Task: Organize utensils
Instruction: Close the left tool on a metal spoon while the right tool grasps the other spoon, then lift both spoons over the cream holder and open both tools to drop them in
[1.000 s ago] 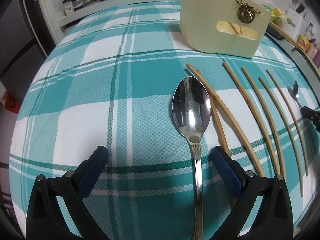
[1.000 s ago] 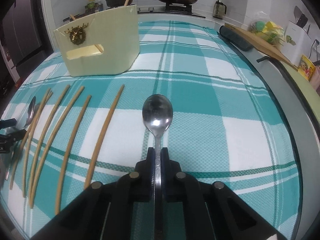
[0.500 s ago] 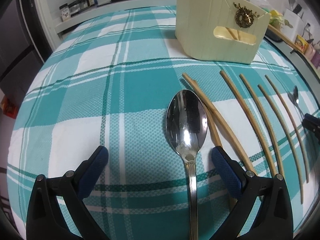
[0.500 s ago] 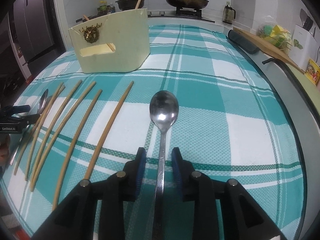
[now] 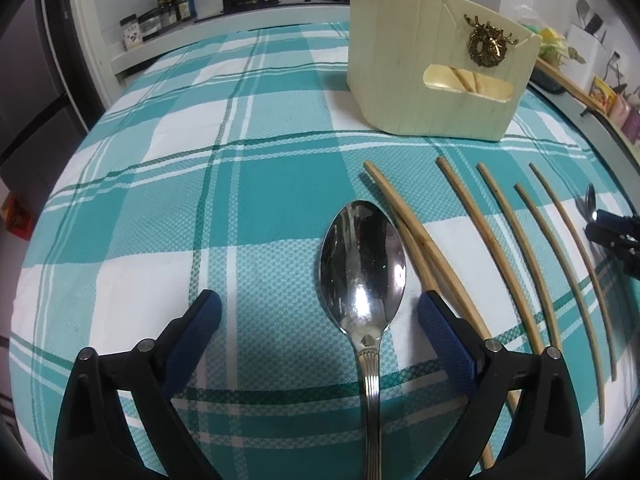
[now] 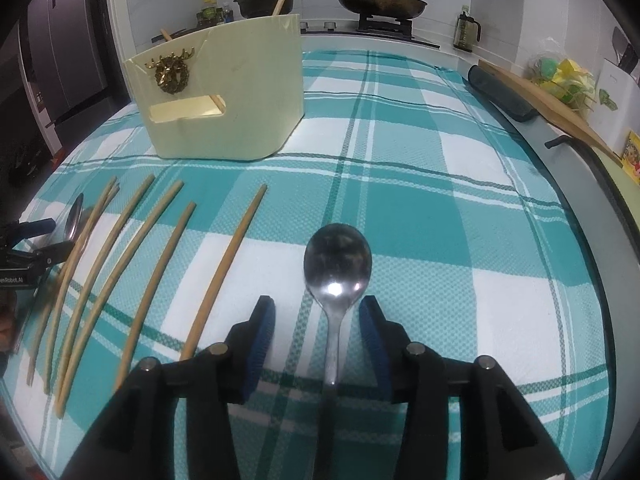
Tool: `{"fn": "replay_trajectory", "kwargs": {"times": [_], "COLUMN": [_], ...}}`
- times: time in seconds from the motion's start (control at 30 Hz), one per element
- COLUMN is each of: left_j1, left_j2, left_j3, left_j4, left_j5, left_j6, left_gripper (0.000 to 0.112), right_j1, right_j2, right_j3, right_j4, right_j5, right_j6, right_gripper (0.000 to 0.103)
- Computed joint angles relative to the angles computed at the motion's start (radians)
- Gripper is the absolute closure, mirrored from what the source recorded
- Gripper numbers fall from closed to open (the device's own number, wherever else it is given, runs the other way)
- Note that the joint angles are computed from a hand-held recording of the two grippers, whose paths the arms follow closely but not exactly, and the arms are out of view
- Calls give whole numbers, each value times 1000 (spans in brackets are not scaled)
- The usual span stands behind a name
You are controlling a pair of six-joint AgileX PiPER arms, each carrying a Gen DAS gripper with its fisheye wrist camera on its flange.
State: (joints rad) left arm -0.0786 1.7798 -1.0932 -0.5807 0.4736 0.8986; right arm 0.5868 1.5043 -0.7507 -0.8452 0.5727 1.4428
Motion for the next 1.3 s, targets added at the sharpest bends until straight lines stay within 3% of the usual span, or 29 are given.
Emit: {"fn": "replay_trajectory", "kwargs": {"times": [0.07,0.2,0.3,0.37,0.4,0.53,0.7,0.87,1.03,1.3], "left_j1": [-1,7,7,13,7,13,54,119,203,290], "left_j2": [-6,-2,6,5,0,-6,-57,-180,-302,-405], "left_j3": [7,1,-9,-8,-2,-1,31,103,155,179], "left_j4": [-44,-86,-119,-171,-170,-163,-204,-315,-396,-444], "left_j5": [4,26,29,47,39,48,77,128,204,296], "left_j6": [68,132,170,237,244,235,259,388,472,500], "left_gripper": [30,34,44,69,70,70,70,71,70,70], "right_j1": [-18,-47,-58,-64,-70,-76,-46,43,187,360], "right_j2": [13,43,60,74,81,83,-9,-123,-235,-289], "right_j3": [-19,-62,-78,-91,-101,-109,-59,-39,-38,-65], "right_j4": [24,74,67,60,61,79,85,60,4,-88], "right_j5": [-6,-9,-11,-8,-7,-9,-3,88,231,410], "right_j6": [-35,-136,-142,-141,-143,-156,-130,-75,32,187], "right_gripper": [57,56,56,61,68,68,68,68,68,68]}}
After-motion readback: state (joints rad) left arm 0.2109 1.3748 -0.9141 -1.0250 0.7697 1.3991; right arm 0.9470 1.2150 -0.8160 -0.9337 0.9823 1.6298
